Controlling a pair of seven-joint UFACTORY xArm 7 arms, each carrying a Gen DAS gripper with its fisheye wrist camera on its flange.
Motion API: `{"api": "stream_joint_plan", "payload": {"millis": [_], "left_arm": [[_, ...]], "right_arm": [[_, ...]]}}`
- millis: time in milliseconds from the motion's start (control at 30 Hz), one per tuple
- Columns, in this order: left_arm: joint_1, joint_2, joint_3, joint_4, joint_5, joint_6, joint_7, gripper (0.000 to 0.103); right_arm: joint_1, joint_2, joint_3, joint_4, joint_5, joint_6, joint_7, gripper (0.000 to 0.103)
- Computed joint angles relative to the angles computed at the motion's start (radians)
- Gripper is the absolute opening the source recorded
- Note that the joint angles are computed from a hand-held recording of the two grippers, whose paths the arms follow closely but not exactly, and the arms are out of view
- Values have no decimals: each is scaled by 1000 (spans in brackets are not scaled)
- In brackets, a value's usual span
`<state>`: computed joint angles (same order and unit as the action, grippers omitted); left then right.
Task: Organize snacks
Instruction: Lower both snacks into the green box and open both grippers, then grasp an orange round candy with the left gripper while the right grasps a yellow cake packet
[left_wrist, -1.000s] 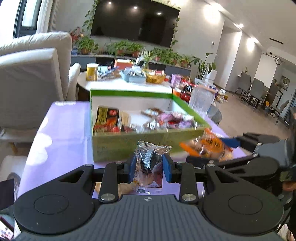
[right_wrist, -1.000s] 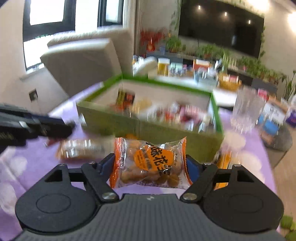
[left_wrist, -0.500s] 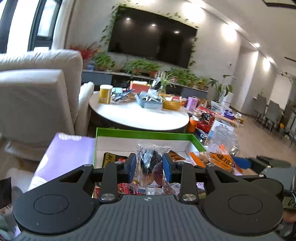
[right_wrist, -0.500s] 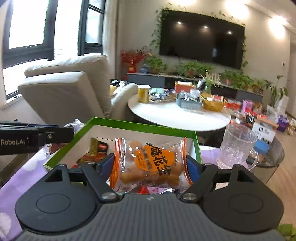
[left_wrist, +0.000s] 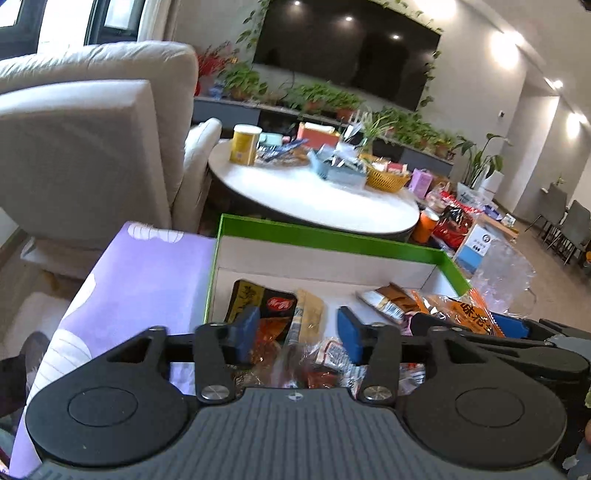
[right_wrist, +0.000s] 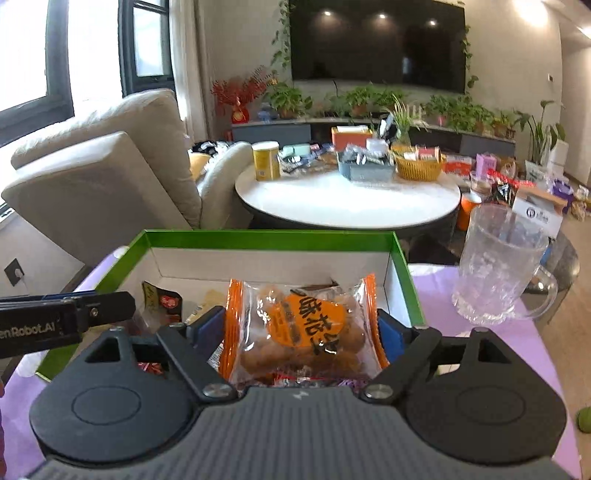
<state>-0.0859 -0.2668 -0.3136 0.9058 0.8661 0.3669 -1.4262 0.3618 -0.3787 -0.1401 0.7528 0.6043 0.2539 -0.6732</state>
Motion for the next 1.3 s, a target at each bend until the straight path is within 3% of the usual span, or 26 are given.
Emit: {"api": "stream_joint_plan", "payload": {"millis": [300, 633, 867, 1033, 1200, 1300], "left_arm": [[14, -58, -5, -41, -27, -9, 24, 55], [49, -157, -50, -108, -110, 10, 62, 58], [45, -243, -72, -176, -206, 4, 124, 58], [-8, -258, -61, -212, -322, -57, 220, 58], [1, -234, -131, -189, -349, -32, 281, 58], [-11, -228, -140, -192, -366, -29, 288, 58]], "right_arm": [[-20, -39, 8, -29, -43, 21, 17, 82], [23, -57, -20, -58, -52, -72, -3, 82], [73, -143, -93, -103, -50, -50, -56, 82], [19, -201, -85, -155, -93, -42, -6, 82], [-73, -230, -69, -200, -187, -35, 32, 82], [-112, -239, -80, -209, -220, -7, 57, 82]]}}
